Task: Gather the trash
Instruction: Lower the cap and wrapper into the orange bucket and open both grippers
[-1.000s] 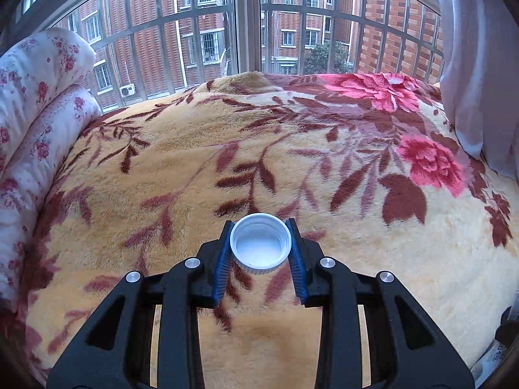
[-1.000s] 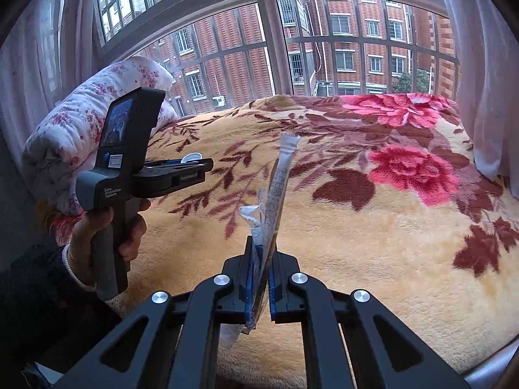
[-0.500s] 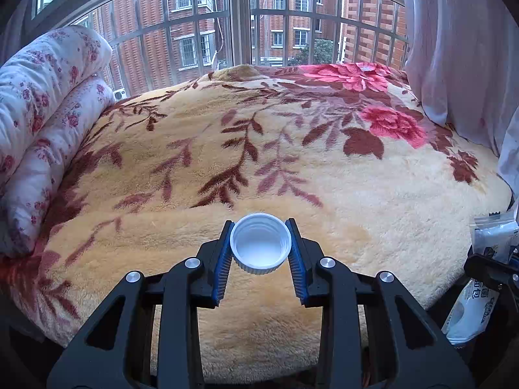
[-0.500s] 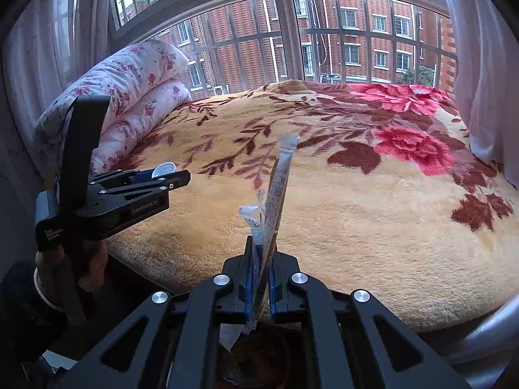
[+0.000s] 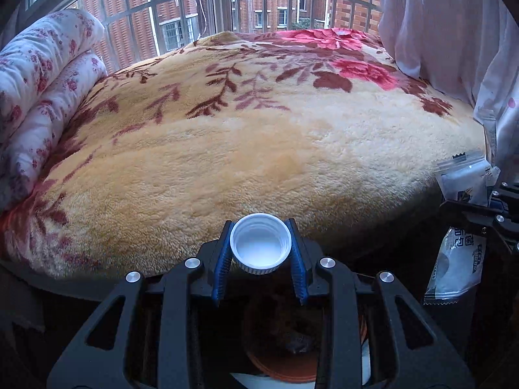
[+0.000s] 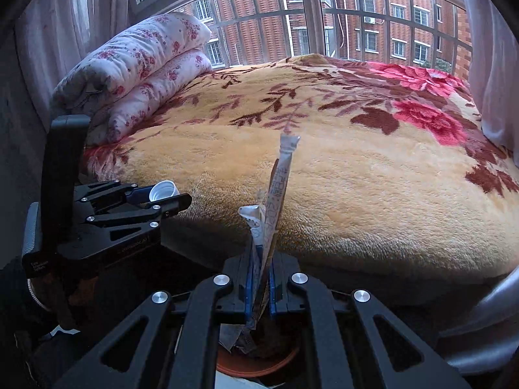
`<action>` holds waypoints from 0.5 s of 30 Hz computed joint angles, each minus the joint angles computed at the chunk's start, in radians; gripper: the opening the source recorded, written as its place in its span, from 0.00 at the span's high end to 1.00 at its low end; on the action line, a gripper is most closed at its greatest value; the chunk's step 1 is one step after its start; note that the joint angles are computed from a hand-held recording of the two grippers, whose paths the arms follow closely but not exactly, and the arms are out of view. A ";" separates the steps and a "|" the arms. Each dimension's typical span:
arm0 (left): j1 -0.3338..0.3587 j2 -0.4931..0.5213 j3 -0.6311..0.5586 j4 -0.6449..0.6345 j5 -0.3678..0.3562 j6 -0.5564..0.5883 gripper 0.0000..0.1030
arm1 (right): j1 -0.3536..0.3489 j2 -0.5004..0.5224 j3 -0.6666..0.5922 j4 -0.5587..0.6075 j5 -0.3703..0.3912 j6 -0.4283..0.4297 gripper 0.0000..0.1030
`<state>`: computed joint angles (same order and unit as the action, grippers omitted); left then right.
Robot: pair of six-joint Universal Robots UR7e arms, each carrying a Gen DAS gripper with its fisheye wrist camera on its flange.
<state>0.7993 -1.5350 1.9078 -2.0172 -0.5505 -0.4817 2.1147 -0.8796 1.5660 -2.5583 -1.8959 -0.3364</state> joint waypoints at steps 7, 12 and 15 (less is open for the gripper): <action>0.013 -0.040 0.066 0.106 -0.090 -0.064 0.70 | -0.013 -0.029 0.081 0.086 0.021 -0.024 0.92; 0.064 -0.030 0.084 0.145 -0.167 -0.058 0.70 | -0.024 -0.003 0.099 0.141 -0.023 -0.026 0.92; 0.103 -0.009 0.094 0.156 -0.207 -0.042 0.70 | -0.033 0.024 0.098 0.169 -0.050 -0.028 0.91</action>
